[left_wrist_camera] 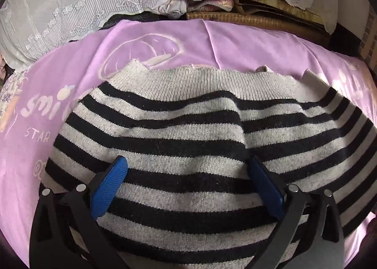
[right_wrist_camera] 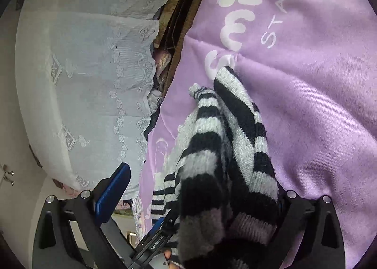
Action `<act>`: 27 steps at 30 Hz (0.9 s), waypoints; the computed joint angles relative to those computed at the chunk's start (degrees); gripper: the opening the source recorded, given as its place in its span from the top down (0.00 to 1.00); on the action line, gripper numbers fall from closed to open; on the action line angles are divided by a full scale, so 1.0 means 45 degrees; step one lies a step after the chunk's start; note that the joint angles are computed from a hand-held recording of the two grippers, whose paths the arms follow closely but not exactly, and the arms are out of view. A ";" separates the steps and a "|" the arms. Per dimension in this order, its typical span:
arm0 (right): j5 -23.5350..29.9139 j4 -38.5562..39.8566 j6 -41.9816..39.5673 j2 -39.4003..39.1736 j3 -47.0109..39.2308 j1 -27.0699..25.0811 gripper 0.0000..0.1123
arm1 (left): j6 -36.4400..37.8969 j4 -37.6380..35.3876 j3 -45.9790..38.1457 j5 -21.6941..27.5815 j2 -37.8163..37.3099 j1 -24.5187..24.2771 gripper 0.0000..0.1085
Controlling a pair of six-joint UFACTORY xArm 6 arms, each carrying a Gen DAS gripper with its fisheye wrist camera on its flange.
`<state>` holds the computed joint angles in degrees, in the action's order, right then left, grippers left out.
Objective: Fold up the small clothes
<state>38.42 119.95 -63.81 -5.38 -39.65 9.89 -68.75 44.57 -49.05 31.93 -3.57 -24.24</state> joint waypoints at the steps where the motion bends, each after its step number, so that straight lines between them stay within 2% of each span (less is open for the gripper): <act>1: -0.0650 0.0331 0.0113 0.0115 -0.0237 0.0242 0.11 | 0.0040 0.0023 -0.0033 0.0024 0.0035 -0.0016 0.09; 3: -0.2426 0.0251 0.1161 0.0484 -0.0981 0.0892 0.11 | -0.0161 0.0296 -0.0003 0.0094 0.0010 -0.0077 0.09; 5: -0.3363 -0.0757 0.2502 0.0845 -0.1523 0.1267 0.11 | -0.0244 0.0507 -0.0004 0.0132 0.0019 -0.0115 0.09; 6: -0.3230 -0.1107 0.2638 0.0918 -0.1565 0.1237 0.11 | -0.0305 0.0585 0.0040 0.0078 -0.0007 -0.0103 0.09; 9: -0.1277 -0.1260 0.1037 0.0641 -0.0943 0.0576 0.12 | -0.0649 0.0946 0.0160 -0.0092 -0.0060 -0.0060 0.09; 11: -0.0708 -0.1408 0.0204 0.0466 -0.0652 0.0432 0.15 | -0.0751 0.1066 0.0157 -0.0059 -0.0061 -0.0092 0.09; 13: -0.1332 -0.1536 -0.0123 0.0428 -0.0647 0.0707 0.21 | -0.0704 0.1055 0.0160 -0.0076 -0.0065 -0.0092 0.09; 16: -0.1725 -0.1096 -0.0622 0.0428 -0.0701 0.0924 0.19 | -0.0729 0.1091 0.0258 -0.0111 -0.0158 -0.0110 0.09; 19: -0.1684 -0.0778 -0.1244 0.0201 -0.0416 0.0940 0.19 | -0.0836 0.1211 0.0288 -0.0028 -0.0209 -0.0185 0.09; 22: -0.1310 -0.1199 -0.1638 0.0212 -0.0425 0.0952 0.12 | -0.0898 0.1297 0.0264 0.0048 -0.0202 -0.0234 0.09; 27: -0.1495 -0.1358 -0.1962 0.0233 -0.0497 0.1100 0.11 | -0.0938 0.1334 0.0286 0.0040 -0.0218 -0.0239 0.09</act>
<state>31.69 113.84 -72.63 -4.33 -41.89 14.84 -72.97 50.57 -47.77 32.11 -4.55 -25.32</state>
